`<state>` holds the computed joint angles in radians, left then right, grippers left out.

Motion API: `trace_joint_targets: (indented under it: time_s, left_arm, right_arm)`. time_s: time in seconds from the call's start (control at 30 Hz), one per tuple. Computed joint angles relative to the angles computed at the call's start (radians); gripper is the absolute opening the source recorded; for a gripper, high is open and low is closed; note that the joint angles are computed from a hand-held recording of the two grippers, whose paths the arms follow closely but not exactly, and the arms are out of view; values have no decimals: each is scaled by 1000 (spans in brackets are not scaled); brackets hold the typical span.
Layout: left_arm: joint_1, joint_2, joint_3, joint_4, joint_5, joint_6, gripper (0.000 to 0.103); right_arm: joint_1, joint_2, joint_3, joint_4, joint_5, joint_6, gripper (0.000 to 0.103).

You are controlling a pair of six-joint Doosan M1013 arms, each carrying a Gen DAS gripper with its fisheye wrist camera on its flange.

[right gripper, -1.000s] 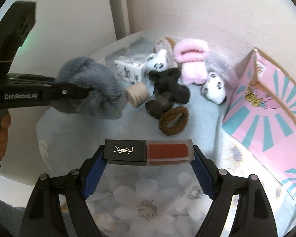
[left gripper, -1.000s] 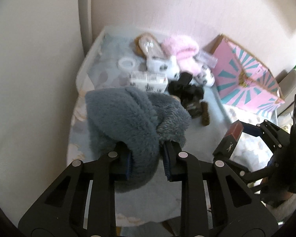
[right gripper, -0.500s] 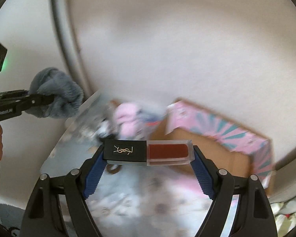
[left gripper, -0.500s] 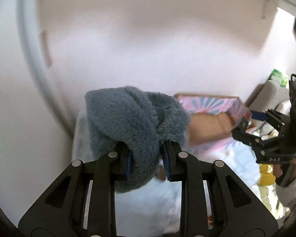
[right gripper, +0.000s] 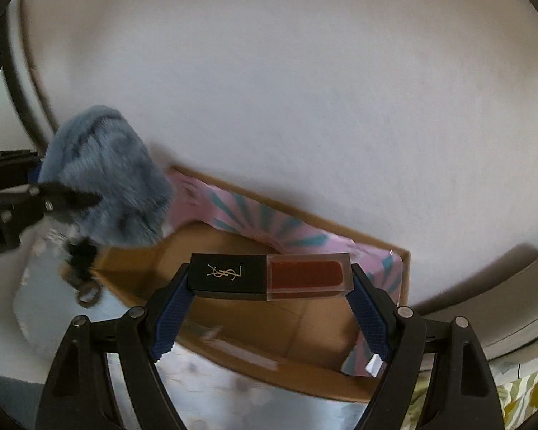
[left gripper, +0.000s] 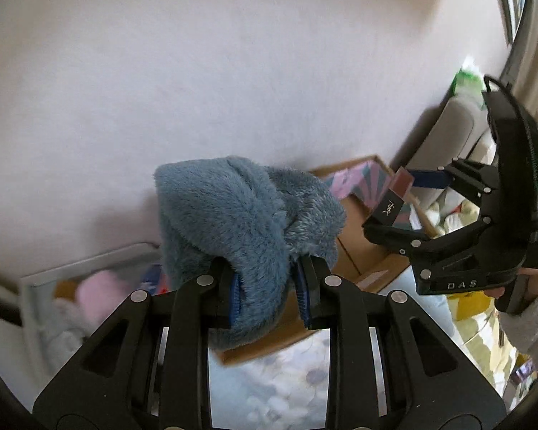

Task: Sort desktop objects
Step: 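Carry the hat and lipstick into the pink box and open both tools, then move both tools back over the bin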

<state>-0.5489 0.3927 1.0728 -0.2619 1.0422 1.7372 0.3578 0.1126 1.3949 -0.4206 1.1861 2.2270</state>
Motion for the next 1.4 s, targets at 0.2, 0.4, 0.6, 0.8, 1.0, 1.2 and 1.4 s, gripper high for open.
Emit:
trace_joint_targets:
  time_s: [0.2, 0.4, 0.6, 0.8, 1.0, 1.2, 1.4]
  left_arm:
    - [-20, 54, -40, 35, 41, -38, 22]
    - [-15, 65, -43, 14, 52, -40, 25]
    - [-28, 52, -40, 110, 27, -137, 103]
    - [-26, 33, -53, 168, 32, -172, 103]
    - [3, -24, -27, 180, 16, -181, 103]
    - [18, -63, -36, 226, 12, -186, 103]
    - [39, -113, -12, 255, -10, -185, 103]
  right_arm:
    - [-42, 1, 50, 67, -26, -20, 80]
    - [-62, -3, 70, 97, -51, -40, 80]
    - [-85, 23, 47, 130, 10, -73, 93]
    - [-79, -10, 58, 89, -33, 13, 103]
    - [-81, -36, 50, 73, -68, 61, 103]
    - [-46, -43, 3, 26, -52, 95, 103]
    - [21, -29, -61, -86, 3, 128, 103]
